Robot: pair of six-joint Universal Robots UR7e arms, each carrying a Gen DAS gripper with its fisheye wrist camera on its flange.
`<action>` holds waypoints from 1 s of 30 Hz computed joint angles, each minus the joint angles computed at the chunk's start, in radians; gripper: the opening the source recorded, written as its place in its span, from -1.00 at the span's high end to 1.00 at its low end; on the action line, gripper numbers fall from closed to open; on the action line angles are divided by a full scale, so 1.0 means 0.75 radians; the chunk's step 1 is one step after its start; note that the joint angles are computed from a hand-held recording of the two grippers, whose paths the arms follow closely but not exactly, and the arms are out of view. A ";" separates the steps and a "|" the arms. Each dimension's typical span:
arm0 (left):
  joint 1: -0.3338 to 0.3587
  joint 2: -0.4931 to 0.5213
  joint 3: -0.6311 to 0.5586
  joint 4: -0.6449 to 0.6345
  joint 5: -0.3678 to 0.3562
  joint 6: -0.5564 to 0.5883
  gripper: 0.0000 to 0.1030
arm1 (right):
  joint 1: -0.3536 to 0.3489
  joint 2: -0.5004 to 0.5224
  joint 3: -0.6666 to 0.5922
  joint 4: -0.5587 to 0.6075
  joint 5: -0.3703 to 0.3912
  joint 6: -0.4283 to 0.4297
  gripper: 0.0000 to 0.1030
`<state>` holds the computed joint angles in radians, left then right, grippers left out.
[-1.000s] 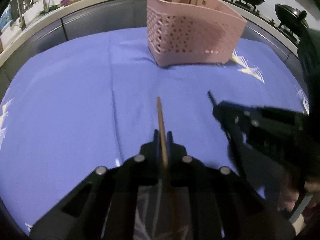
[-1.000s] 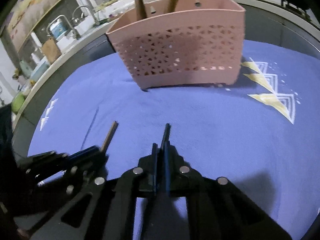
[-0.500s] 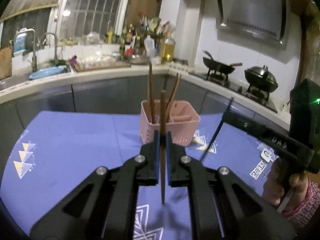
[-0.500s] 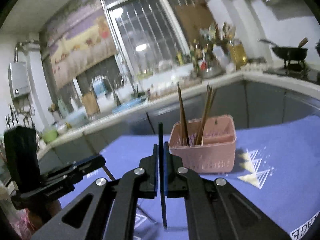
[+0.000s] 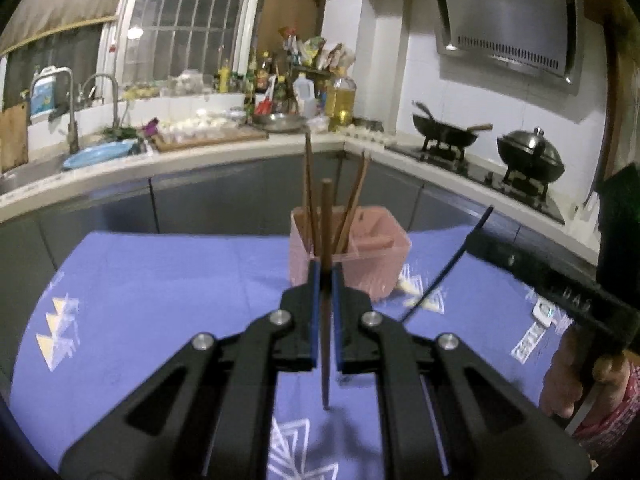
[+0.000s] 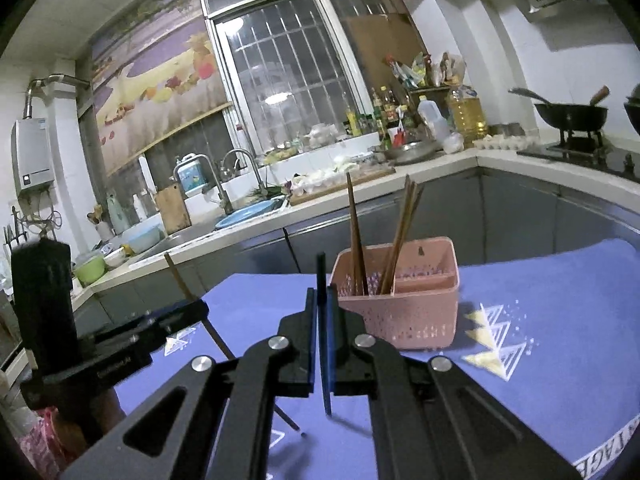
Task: Organize utensils
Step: 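Lower both chopsticks into the pink caddy and open both grippers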
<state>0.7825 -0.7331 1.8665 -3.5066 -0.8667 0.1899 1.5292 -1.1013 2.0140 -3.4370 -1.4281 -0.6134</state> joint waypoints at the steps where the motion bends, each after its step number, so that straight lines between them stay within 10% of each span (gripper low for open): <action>1: -0.001 -0.003 -0.025 0.015 -0.009 0.009 0.90 | 0.011 -0.001 -0.029 0.033 -0.009 0.006 0.91; 17: 0.028 0.249 -0.756 0.297 -0.019 0.209 0.90 | 0.166 0.177 -0.603 0.256 -0.117 0.039 0.91; 30: 0.156 0.415 -0.946 0.664 0.027 0.060 0.89 | 0.079 0.398 -0.775 0.397 -0.221 0.009 0.91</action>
<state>0.8991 -0.4216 1.1567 -3.0088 -0.8466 0.2351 1.5884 -0.8030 1.4327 -3.1394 -1.5942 -0.6067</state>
